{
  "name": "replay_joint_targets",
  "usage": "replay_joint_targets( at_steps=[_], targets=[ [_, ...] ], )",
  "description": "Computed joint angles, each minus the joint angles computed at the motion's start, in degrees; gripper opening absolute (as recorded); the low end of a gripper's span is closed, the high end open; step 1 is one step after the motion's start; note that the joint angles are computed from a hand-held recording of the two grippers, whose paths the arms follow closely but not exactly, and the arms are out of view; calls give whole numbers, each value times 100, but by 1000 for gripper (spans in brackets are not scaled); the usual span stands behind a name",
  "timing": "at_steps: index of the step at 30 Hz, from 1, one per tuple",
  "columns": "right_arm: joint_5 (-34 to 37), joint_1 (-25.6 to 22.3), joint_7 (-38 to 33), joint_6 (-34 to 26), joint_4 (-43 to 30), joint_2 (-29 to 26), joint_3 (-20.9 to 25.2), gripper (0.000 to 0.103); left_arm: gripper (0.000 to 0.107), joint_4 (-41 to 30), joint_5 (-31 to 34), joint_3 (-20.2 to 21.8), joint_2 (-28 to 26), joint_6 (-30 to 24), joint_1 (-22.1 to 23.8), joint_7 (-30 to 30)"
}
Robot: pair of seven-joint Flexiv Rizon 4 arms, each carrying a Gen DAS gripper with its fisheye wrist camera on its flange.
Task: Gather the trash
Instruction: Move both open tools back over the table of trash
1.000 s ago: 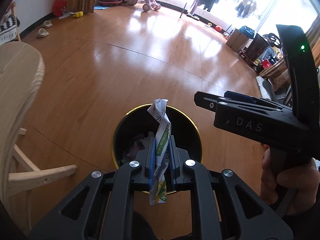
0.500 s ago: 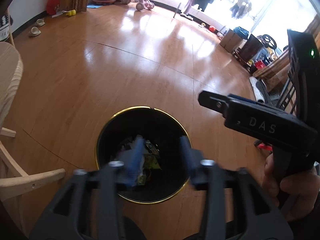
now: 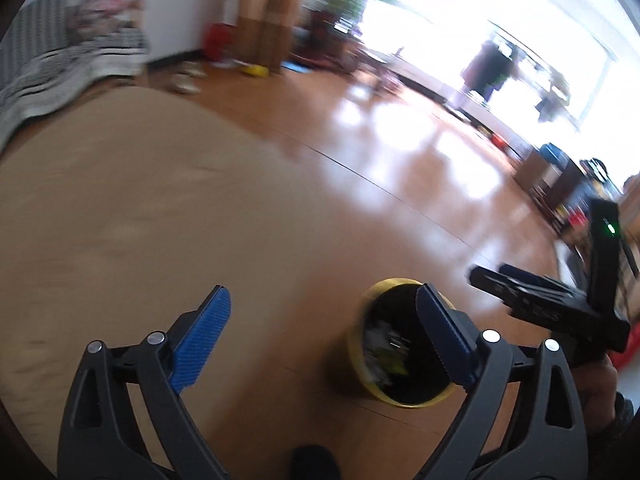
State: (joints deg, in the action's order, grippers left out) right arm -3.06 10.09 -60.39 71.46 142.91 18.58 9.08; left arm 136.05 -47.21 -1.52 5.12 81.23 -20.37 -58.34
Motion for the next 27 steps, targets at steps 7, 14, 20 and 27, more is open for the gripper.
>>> replay_joint_targets(
  at_steps=[7,14,20,27],
  targets=[
    [-347,1079,272,190,-1047,-975,678,81,93,686,1917,983,1176,-135,1734,-1244],
    [-693,2291,229,-4,-2749,-2549,1087,81,93,865,2143,2082,1494,-509,3074,-947],
    [-676,3173,50,-538,-4870,-4197,1193,84,93,837,1624,2510,1357,-622,3775,-410],
    [-1599,3504,657,-1608,-8021,-6594,1853,84,93,890,1057,2563,964,-270,4196,193]
  ],
)
